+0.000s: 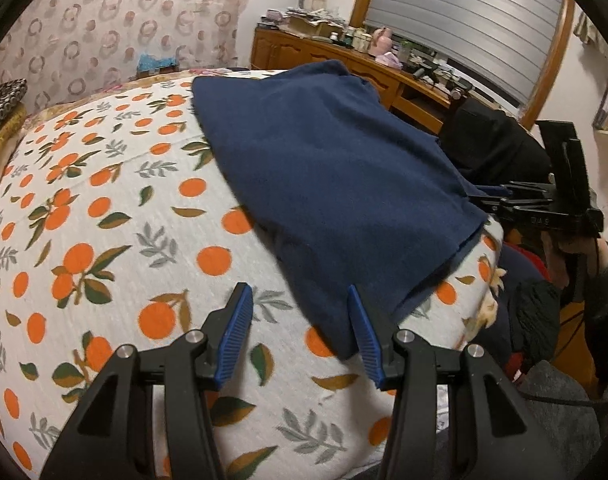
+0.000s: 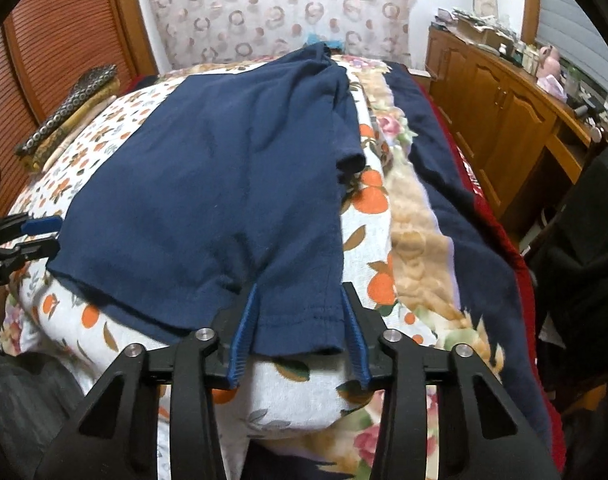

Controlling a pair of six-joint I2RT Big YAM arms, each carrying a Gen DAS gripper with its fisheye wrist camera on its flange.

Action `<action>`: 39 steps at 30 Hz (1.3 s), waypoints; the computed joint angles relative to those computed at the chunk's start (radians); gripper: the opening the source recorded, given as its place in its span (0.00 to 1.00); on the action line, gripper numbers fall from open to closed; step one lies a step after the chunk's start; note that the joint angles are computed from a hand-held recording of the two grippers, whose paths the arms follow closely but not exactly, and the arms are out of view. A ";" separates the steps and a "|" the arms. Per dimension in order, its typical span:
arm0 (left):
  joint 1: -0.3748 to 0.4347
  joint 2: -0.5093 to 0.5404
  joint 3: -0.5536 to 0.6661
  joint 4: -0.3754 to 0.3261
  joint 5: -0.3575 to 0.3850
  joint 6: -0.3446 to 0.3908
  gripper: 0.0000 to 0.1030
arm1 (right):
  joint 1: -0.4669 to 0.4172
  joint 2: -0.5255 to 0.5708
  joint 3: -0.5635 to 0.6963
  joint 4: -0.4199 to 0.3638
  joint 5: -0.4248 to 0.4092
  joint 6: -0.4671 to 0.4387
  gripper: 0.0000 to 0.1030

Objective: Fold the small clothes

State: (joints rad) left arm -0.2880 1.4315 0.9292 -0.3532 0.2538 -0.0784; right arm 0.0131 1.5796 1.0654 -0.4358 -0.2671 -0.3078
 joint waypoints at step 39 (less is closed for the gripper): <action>0.147 0.393 0.652 -0.077 0.059 -0.047 0.01 | 0.043 0.342 0.624 0.077 -0.168 0.090 0.07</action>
State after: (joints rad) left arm -0.1410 1.8249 1.5816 -0.4299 0.3125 -0.1253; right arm 0.0557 1.9221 1.6891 -0.3587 -0.4355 -0.2175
